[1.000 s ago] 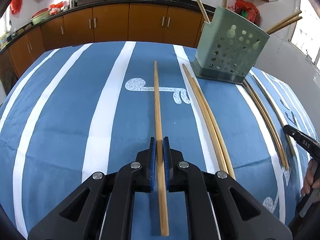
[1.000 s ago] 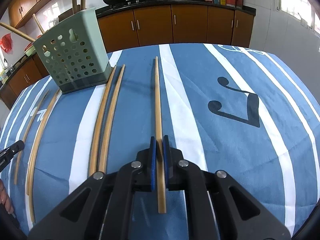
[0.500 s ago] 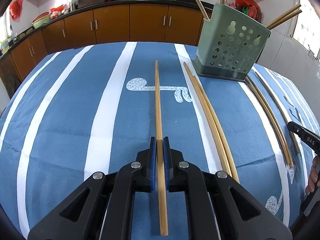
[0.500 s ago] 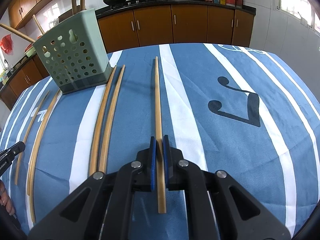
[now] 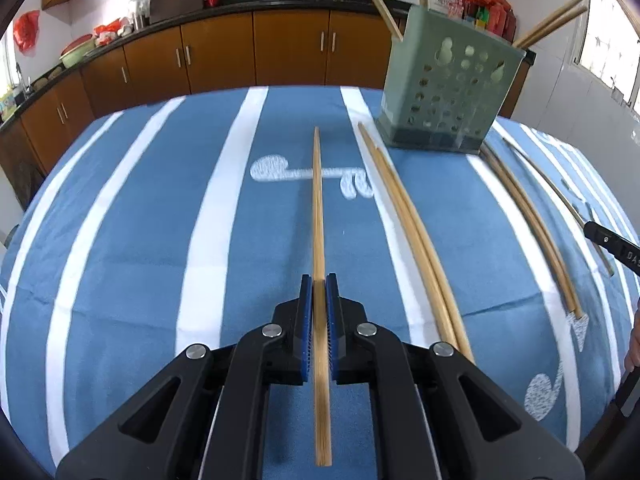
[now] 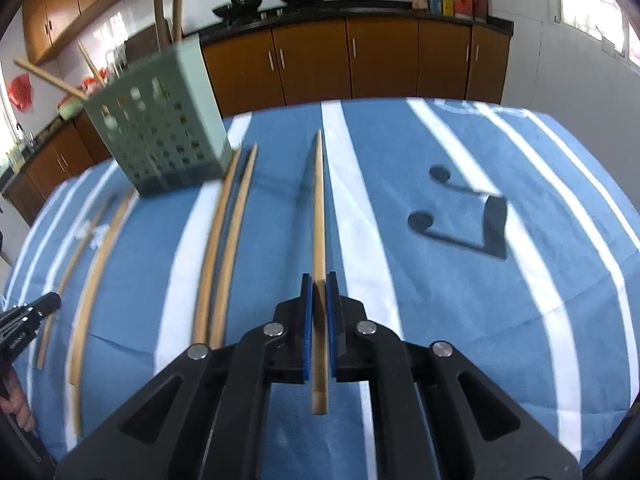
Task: Organize utensils
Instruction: 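Lift the left gripper's chopstick over the green holder while the right gripper carries its chopstick there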
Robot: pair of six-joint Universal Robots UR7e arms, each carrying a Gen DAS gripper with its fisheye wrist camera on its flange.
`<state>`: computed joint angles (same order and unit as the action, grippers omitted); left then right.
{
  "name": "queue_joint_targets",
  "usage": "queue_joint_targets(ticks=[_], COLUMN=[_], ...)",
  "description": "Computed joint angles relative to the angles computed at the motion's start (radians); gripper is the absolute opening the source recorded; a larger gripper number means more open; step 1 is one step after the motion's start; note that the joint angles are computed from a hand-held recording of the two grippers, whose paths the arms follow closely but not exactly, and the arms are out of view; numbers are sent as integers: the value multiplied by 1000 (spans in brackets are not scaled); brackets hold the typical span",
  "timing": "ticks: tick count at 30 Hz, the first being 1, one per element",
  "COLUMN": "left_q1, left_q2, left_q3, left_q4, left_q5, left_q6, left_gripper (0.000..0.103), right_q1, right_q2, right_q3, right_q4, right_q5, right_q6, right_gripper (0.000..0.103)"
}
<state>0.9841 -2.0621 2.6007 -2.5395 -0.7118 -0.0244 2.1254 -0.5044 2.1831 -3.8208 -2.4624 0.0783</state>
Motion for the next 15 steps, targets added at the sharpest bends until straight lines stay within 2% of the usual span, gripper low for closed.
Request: queue_joint_targets(ticks=[15], left_q1=[-123], left_q2=[-94], left_q3=[-29], left_q4=[-25], left_q5=[44], left_q6=[-17], left_gripper=[7], right_q1=[67], right_q2=[-32], right_q3=[9], right_q4=[-198], right_q5=[-2], right_q6=[-106], right_gripper=[8])
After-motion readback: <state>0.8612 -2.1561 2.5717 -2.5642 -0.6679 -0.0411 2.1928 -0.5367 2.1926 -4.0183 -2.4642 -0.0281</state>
